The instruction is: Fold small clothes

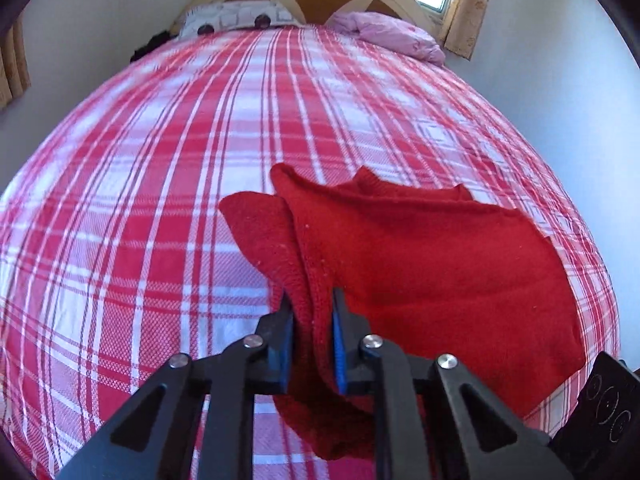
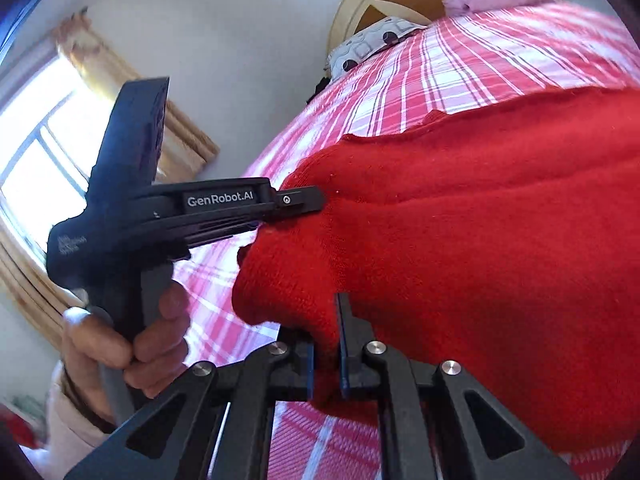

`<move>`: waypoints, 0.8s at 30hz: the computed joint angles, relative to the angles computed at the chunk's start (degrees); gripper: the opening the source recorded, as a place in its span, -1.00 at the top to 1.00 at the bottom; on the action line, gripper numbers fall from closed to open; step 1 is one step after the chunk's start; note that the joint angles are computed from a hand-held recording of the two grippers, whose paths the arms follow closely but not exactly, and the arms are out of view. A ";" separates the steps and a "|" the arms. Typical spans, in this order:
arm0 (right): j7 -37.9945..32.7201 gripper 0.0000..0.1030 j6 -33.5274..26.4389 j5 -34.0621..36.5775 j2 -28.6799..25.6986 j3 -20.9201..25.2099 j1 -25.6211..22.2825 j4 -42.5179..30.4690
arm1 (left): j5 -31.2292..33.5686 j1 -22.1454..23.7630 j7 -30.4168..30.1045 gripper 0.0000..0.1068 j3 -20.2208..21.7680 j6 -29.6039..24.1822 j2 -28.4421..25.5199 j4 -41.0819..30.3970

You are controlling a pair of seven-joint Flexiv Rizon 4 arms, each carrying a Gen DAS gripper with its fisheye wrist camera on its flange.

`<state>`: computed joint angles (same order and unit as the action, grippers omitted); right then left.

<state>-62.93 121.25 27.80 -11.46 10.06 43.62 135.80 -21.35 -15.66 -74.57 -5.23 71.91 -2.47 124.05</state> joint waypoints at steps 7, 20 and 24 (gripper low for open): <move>11.63 0.84 10.31 -7.60 -0.50 5.97 -7.52 5.72 | 13.44 -1.28 -8.86 0.69 -0.23 1.12 1.37 -2.26; 10.24 0.84 11.99 -0.56 2.88 5.58 -5.36 8.75 | 25.37 -4.02 -16.90 0.69 -1.29 -1.86 -1.58 -9.24; 2.38 0.84 7.92 8.72 5.62 5.51 -2.81 6.77 | 27.12 -4.71 -18.43 0.69 -1.13 -2.64 -1.84 -10.03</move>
<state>-60.54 129.17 36.52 -5.83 15.57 40.81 142.58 5.77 -20.37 -92.99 -6.36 69.27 -4.32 114.01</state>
